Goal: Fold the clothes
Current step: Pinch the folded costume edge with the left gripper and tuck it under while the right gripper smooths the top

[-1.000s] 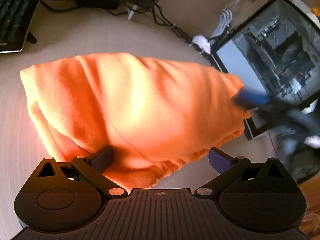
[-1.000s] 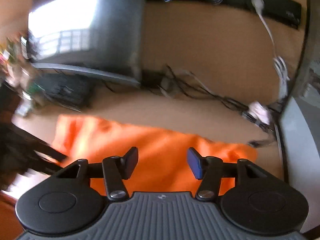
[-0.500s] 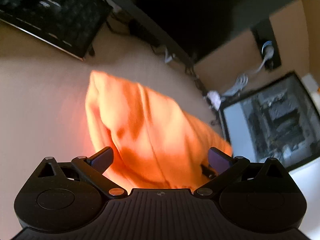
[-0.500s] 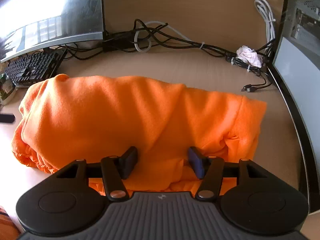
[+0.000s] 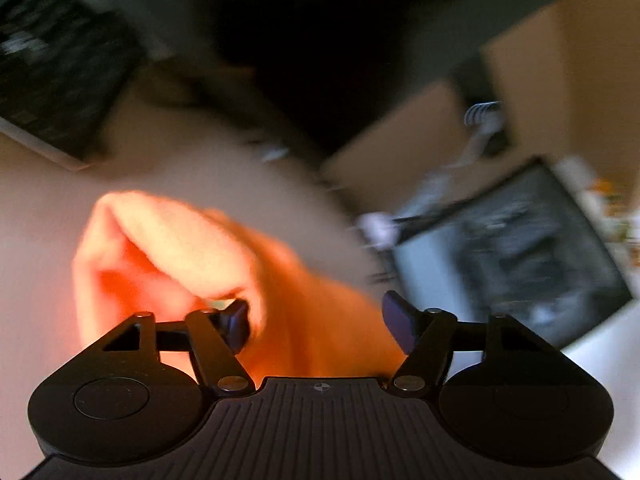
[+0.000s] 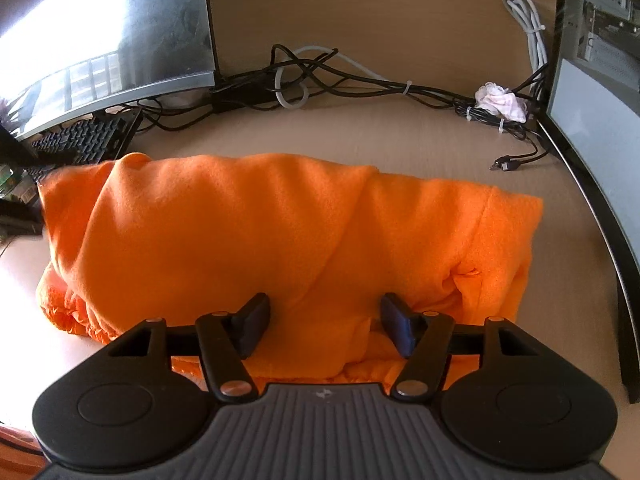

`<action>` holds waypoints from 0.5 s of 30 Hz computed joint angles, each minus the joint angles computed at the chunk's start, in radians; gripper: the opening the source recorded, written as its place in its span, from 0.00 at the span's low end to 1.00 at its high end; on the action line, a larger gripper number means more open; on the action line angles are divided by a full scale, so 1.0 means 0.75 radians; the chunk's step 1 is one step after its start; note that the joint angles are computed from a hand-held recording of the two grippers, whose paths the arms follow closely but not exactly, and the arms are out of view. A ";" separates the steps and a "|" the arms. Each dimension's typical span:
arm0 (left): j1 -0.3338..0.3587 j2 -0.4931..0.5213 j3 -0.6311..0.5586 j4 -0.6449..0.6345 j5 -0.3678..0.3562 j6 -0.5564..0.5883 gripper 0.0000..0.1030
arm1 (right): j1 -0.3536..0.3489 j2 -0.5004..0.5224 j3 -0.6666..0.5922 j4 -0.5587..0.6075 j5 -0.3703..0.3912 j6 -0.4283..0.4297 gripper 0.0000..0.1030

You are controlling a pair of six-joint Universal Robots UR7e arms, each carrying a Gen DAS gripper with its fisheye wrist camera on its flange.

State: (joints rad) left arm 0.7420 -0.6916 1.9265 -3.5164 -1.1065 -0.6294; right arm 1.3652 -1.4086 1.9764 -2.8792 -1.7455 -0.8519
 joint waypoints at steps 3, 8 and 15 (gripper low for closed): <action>-0.009 -0.008 0.001 0.105 0.041 -0.015 0.84 | -0.001 0.003 -0.002 0.006 0.008 0.002 0.65; 0.017 -0.018 -0.014 0.354 0.043 -0.216 0.71 | -0.001 0.006 -0.005 0.015 0.014 -0.006 0.69; -0.098 -0.072 -0.117 0.509 0.119 -0.045 0.13 | -0.002 0.005 -0.024 0.058 0.020 -0.013 0.69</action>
State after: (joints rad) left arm 0.6686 -0.7456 1.8386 -3.1347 -1.0174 -0.6629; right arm 1.3635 -1.4051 1.9585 -2.8354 -1.7307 -0.8615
